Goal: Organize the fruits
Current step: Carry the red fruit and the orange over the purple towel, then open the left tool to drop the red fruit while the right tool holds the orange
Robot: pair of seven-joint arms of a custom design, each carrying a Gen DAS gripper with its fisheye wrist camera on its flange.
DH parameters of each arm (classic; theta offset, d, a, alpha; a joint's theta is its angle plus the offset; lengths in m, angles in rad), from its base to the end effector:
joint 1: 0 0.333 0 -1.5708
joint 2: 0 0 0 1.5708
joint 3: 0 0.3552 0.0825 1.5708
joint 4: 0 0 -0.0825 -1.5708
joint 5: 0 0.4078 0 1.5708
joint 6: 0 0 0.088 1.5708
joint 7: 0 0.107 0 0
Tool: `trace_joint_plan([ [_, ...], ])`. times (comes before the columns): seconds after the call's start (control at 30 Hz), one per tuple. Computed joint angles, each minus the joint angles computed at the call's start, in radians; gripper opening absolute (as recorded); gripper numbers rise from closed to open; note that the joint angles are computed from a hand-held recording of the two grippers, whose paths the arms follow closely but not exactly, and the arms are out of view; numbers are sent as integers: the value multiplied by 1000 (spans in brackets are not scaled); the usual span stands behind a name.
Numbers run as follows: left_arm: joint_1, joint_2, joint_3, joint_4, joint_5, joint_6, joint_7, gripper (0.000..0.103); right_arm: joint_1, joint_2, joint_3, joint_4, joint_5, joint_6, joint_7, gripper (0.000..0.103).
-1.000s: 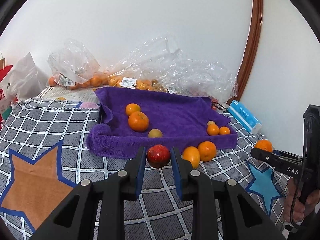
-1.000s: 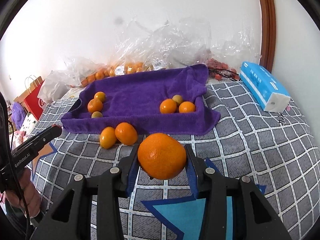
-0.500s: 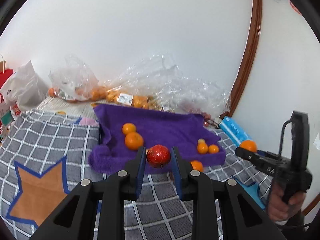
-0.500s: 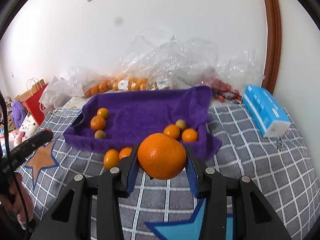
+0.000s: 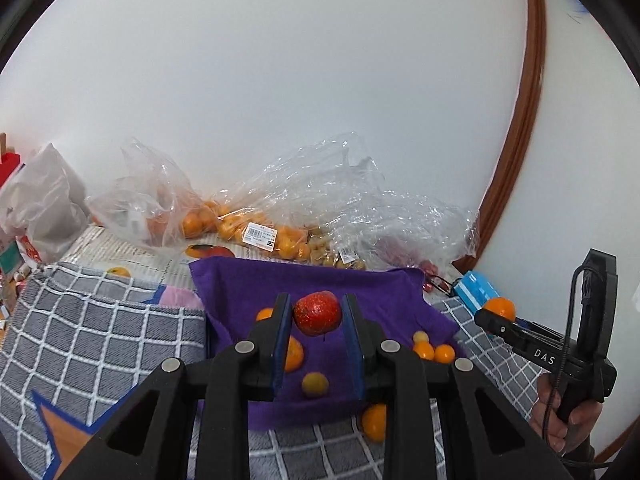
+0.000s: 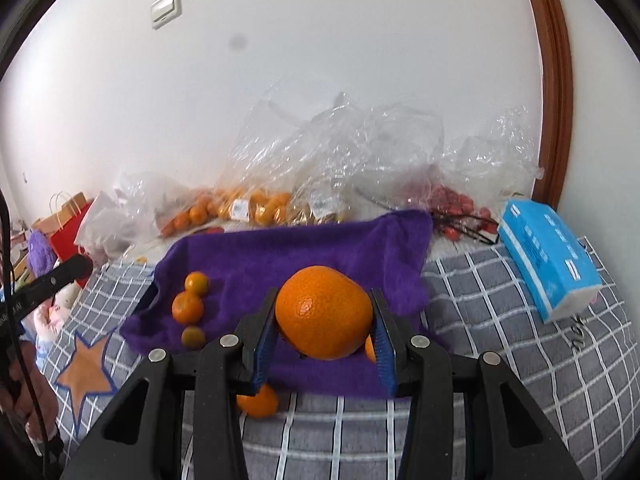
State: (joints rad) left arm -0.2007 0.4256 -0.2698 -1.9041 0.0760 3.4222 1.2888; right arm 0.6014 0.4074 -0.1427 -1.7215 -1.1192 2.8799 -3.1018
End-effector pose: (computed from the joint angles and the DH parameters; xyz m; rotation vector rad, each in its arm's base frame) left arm 0.6400 -0.3036 0.4403 -1.5339 1.8444 -1.3984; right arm 0.6212 0.3801 0.4345 -1.5120 1.7086 -0.6448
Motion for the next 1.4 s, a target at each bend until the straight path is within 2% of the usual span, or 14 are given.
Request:
trace_joint_plan([
  [0.07,17,27,-19,41,13,-24,-4,25,-10,17,5,27,22,-4,-29,42],
  [0.2,-29,69,29,103,-5,-31,19,25,-18,54,-8,85,66,14,-81,42],
  [0.33,47,112,-44,113,17,-31,8,24,-8,92,-32,121,114,14,-130,42],
  [0.43,62,122,-51,116,12,-74,-1,24,-12,129,-39,131,171,23,-163,42],
  [0.5,111,135,-103,118,23,-82,-2,24,-41,157,-15,137,254,38,-220,42],
  [0.57,123,140,-113,122,17,-93,-8,24,-86,184,41,152,359,26,-318,42],
  [0.63,180,158,-179,126,28,-97,-10,24,-85,203,41,163,400,30,-357,42],
  [0.67,184,163,-184,133,30,-105,-8,24,-78,208,33,165,415,31,-365,42],
  [0.77,80,141,-67,130,-2,-93,1,24,-56,224,10,170,455,53,-386,42],
  [0.8,69,140,-57,130,-7,-92,7,24,-48,229,3,175,468,52,-396,42],
  [0.9,126,154,-130,135,26,-109,15,24,-26,248,-17,186,507,68,-420,42],
  [1.17,106,160,-120,149,6,-135,48,25,-8,271,-26,190,622,104,-524,42],
  [1.3,109,170,-124,161,-17,-156,46,24,27,289,-58,214,658,68,-570,42],
  [1.4,80,165,-91,160,-30,-151,48,24,43,297,-71,223,679,62,-601,43],
])
